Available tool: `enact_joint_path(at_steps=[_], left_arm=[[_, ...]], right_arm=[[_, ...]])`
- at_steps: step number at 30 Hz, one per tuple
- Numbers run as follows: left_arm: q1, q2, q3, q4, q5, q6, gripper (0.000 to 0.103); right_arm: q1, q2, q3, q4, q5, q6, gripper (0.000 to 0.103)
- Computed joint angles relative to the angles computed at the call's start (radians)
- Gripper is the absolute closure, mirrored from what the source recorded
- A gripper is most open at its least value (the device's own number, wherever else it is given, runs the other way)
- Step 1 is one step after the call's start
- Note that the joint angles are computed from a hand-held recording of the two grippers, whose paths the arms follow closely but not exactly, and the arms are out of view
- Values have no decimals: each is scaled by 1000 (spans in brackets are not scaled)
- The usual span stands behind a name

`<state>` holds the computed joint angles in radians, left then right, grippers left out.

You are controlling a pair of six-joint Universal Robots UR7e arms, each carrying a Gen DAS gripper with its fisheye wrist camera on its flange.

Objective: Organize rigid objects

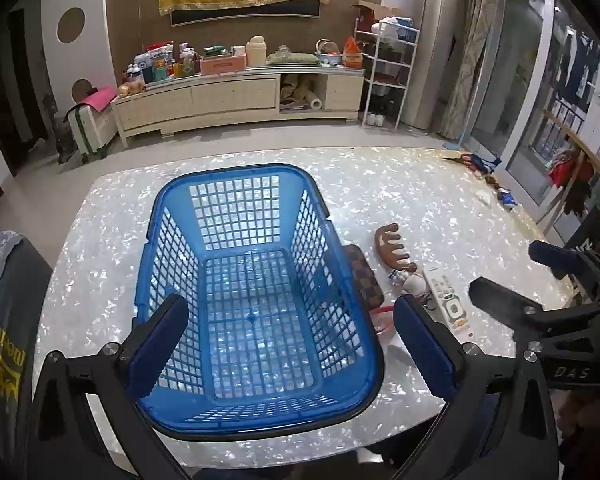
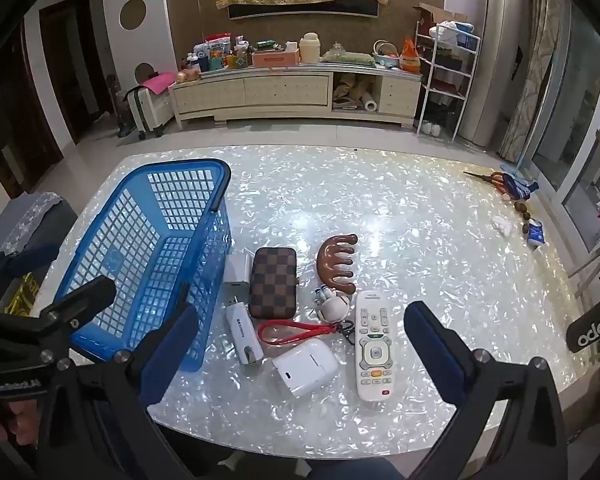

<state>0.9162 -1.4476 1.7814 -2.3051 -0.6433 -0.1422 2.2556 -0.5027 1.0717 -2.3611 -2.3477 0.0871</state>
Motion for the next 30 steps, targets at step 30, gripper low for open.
enact_joint_path(at_steps=[30], left_arm=[[-4,-1,-4,28,19,-17,0]], right_arm=[[-3,-11,4,12,22,23,0]])
